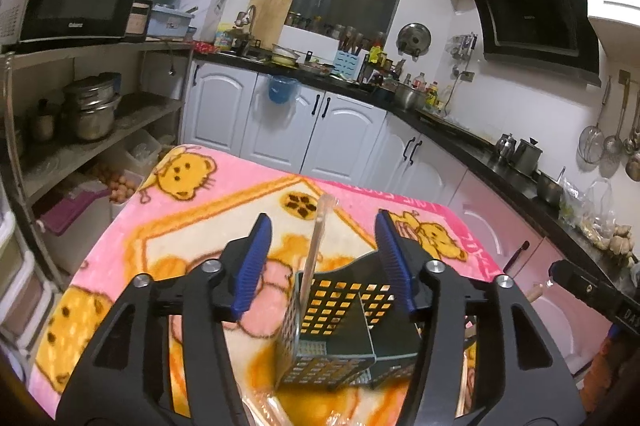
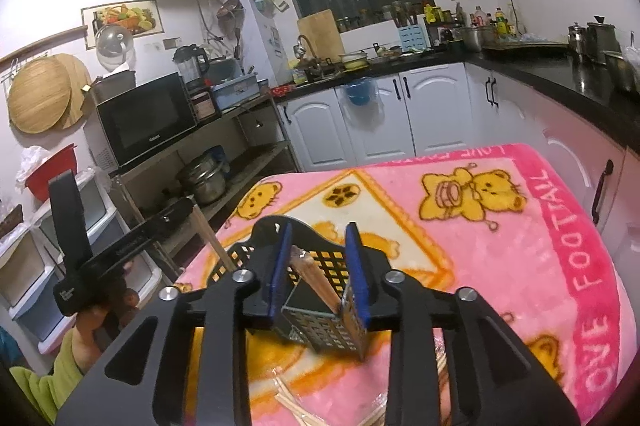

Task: Organize utensils
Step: 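Lower chopsticks into the green caddy and open the left gripper while the right gripper releases its pair, then withdraw both open grippers from the caddy back toward the table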

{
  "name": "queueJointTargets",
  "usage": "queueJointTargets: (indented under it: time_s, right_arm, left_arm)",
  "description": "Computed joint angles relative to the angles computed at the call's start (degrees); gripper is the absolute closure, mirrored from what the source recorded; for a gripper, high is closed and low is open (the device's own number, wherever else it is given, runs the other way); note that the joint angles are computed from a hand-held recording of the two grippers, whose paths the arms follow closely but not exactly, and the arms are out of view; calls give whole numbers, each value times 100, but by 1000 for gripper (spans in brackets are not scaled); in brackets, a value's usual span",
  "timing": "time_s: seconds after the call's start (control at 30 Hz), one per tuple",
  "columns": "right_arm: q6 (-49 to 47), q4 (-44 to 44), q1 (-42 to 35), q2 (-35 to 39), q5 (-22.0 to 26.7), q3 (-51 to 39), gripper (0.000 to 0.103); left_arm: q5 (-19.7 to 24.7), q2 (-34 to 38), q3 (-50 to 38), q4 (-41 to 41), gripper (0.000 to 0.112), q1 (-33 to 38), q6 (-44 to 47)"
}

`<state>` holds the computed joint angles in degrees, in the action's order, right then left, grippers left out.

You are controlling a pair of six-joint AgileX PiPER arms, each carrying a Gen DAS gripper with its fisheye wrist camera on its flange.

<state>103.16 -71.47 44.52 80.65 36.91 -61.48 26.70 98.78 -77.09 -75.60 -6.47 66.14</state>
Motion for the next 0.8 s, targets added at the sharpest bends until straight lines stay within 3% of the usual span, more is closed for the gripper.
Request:
queueJointTargets:
  time_s: [0.8]
  right_arm:
    - [368, -134, 890, -300, 794, 543, 52]
  left_arm:
    - [278, -675, 957, -260, 22, 505, 455]
